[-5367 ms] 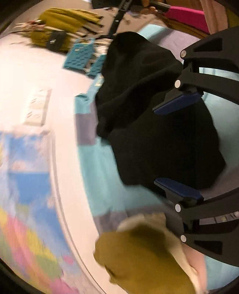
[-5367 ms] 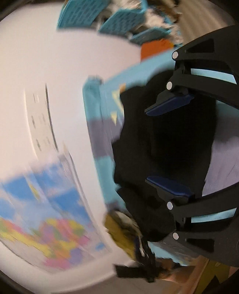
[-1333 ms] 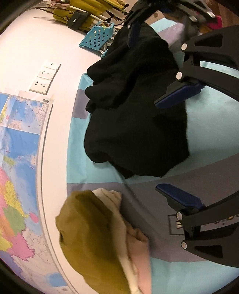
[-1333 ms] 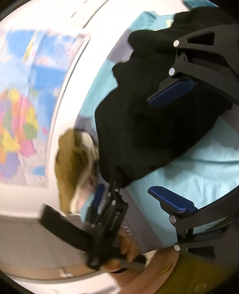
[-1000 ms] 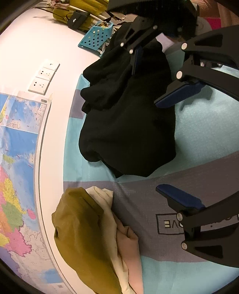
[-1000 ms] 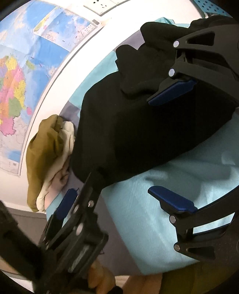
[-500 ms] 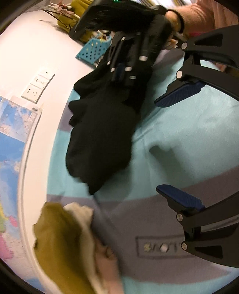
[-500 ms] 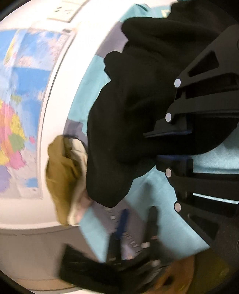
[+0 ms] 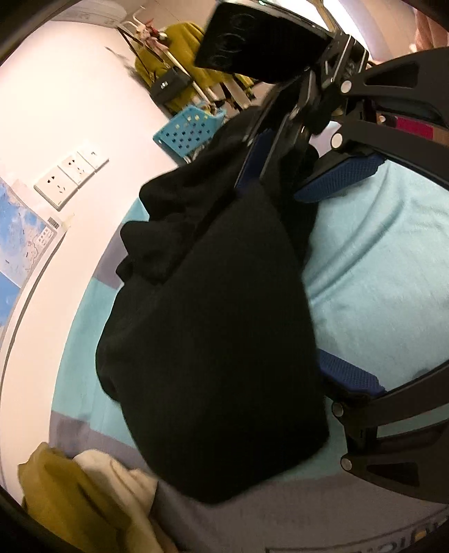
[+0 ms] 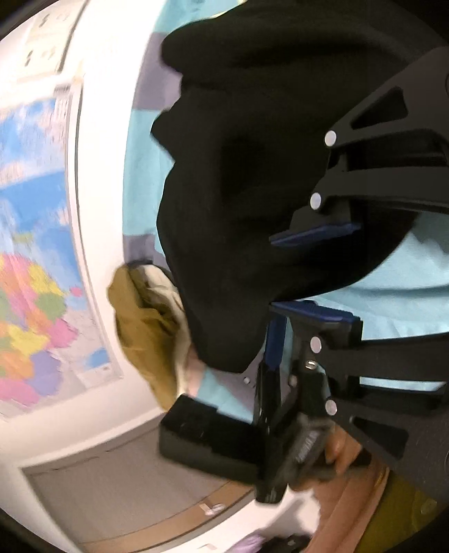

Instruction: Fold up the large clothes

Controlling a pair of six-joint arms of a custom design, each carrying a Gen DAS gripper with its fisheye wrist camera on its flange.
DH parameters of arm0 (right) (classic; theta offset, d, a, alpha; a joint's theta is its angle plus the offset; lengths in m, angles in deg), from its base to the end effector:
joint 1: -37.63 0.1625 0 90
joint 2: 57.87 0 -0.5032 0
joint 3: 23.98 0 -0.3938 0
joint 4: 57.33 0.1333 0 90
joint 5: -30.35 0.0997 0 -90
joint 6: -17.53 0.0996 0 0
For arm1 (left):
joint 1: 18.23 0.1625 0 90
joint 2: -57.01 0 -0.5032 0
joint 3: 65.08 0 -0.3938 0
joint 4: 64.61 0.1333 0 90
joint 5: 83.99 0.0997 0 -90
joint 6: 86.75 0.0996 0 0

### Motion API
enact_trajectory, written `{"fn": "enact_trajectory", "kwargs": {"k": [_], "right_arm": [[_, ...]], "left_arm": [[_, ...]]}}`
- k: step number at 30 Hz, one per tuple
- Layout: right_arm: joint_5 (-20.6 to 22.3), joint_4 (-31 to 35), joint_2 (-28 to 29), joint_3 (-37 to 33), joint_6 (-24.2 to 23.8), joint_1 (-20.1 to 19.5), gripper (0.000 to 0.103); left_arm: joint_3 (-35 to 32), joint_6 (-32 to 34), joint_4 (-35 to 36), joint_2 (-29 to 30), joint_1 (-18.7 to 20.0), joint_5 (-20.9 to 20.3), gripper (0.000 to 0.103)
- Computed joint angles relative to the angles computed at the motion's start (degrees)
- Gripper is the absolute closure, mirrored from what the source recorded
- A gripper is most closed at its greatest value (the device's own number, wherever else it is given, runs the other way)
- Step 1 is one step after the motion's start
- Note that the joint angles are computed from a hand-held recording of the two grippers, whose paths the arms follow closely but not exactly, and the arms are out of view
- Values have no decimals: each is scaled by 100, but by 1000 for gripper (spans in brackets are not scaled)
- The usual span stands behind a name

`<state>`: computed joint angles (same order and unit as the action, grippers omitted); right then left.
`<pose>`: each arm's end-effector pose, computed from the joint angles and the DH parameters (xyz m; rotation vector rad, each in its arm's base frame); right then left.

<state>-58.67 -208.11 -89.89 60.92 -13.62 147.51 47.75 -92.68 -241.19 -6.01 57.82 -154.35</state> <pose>0.3911 -0.6845 0.0304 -1.3502 2.8245 -0.2178 0.0128 -0.6404 0.2946 0.0346 2.7592 -0.9842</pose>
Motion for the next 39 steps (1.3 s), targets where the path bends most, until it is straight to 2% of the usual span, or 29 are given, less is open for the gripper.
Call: {"fn": "enact_trajectory", "kwargs": {"k": [3, 6, 9, 15, 17, 20, 22, 26, 31, 35, 39], "right_arm": [[304, -258, -384, 377, 373, -215, 58], [561, -332, -699, 655, 766, -438, 52], [616, -588, -1084, 1080, 1254, -688, 33], [525, -1254, -1658, 1827, 2434, -1170, 21], [397, -1467, -1720, 1939, 2674, -1258, 20], [270, -1766, -1661, 1906, 3201, -1388, 16], [184, -1866, -1533, 1785, 3363, -1407, 14], [-284, -2033, -1236, 1504, 3396, -1285, 10], [-812, -2267, -875, 1186, 3466, -1109, 5], [-998, -2502, -659, 991, 3558, -1064, 5], [-1098, -2461, -524, 806, 3404, -1027, 5]], "left_arm": [[-2, -41, -122, 14, 33, -128, 21], [49, -167, -315, -33, 166, -538, 21], [109, -319, -453, -75, 278, -853, 20], [46, -477, -550, -28, 266, -840, 20], [-29, -484, -495, 28, 224, -664, 20], [-259, -522, -221, 203, 117, -49, 20], [-328, -432, -292, 303, 46, 198, 20], [-537, -340, -73, 453, -102, 708, 20], [-691, -272, 164, 537, -208, 1120, 20], [-798, -40, 212, 693, -326, 1611, 20], [-799, 59, 247, 683, -316, 1708, 20]]}}
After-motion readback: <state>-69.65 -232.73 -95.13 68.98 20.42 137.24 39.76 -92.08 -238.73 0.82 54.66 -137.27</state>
